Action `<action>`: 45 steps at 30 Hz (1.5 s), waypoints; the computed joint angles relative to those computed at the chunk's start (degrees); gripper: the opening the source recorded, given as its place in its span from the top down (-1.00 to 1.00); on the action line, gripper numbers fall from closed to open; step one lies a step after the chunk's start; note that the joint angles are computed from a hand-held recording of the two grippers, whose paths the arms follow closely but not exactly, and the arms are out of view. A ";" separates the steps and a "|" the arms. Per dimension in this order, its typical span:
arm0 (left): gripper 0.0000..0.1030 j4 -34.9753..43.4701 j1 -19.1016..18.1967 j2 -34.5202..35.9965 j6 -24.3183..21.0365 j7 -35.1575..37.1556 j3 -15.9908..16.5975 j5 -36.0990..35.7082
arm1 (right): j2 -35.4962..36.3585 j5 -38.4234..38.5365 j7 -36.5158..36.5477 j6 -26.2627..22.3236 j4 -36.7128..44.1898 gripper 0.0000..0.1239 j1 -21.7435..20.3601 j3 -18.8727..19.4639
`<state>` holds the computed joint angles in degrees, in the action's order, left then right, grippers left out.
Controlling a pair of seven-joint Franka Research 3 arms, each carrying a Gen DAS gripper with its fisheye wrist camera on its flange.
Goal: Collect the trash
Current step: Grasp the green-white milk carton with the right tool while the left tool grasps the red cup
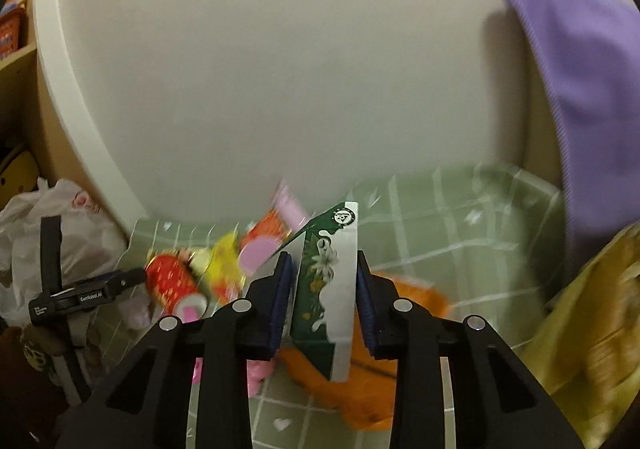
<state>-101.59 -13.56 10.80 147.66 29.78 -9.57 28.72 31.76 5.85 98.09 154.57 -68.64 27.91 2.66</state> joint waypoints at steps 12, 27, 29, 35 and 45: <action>-0.71 9.20 -0.50 6.43 -6.79 3.95 -0.65 -10.57 | -7.05 -9.84 9.82 0.43 -6.19 0.54 0.87 -5.48; -0.03 2.77 2.35 4.32 2.79 3.19 -1.39 -18.73 | -17.90 -15.79 19.45 2.20 -23.37 0.55 -2.08 -3.58; 0.38 3.64 1.40 4.39 2.58 3.21 -0.91 -16.01 | -18.55 -17.10 19.93 2.07 -23.97 0.55 -2.09 -3.33; 0.56 5.27 0.55 4.75 3.51 4.82 -0.87 -12.16 | -20.02 -21.46 21.88 2.20 -25.05 0.55 -1.93 -2.96; -0.20 0.06 -1.10 2.24 5.03 -6.36 0.91 -8.36 | -24.21 -23.58 24.94 2.54 -31.39 0.55 -3.13 -1.17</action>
